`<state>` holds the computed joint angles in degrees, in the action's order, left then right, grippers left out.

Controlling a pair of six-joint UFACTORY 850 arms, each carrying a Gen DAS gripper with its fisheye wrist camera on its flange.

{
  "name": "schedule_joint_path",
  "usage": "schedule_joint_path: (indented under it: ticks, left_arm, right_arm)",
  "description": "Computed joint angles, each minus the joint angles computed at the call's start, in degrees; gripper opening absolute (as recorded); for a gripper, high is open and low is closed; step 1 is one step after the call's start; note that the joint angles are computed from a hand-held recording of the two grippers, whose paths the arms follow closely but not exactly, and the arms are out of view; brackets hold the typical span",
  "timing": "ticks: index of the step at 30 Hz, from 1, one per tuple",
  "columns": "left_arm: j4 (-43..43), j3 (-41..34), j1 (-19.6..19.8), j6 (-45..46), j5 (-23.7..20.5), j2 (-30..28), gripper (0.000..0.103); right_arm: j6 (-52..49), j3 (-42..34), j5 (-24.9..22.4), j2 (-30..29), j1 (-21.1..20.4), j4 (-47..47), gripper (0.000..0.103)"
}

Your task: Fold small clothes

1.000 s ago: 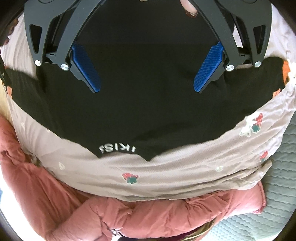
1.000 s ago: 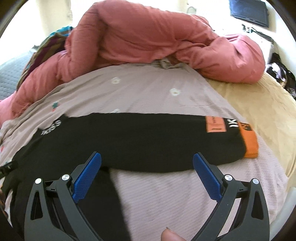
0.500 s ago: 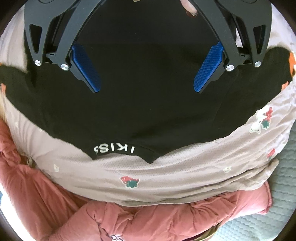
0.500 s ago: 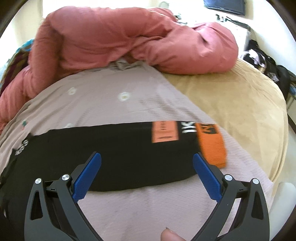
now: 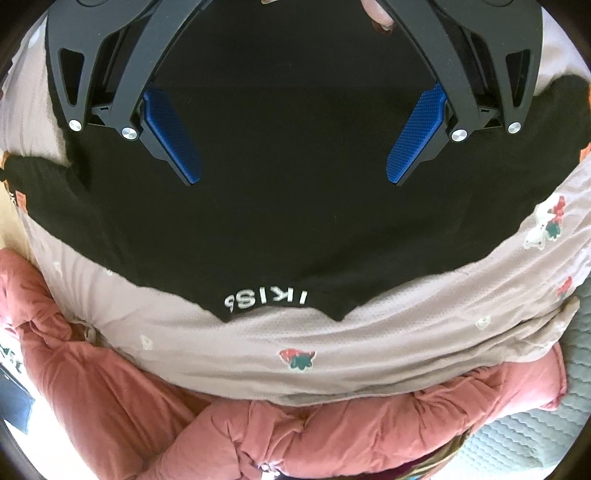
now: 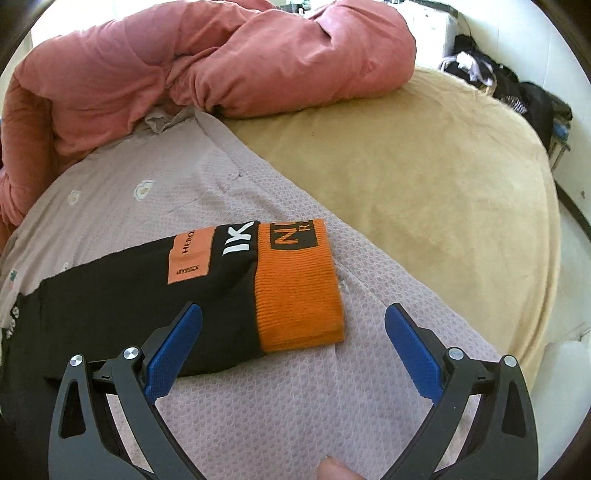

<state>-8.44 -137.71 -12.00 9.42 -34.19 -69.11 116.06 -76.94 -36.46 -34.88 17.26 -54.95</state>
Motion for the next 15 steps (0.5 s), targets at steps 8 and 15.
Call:
schedule_joint_path:
  ticks: [8,15]
  left_arm:
    - [-0.24,-0.66,0.22,-0.3,-1.66,-0.99,0.095]
    - [-0.52,1.8,0.39,-0.32,-0.27,0.53,0.095]
  right_arm:
    - [-5.37,-0.83,5.83,-1.07,-3.43,3.87,0.071]
    - [-5.38,-1.89,7.12,-2.38,-3.87,-0.22,0.042]
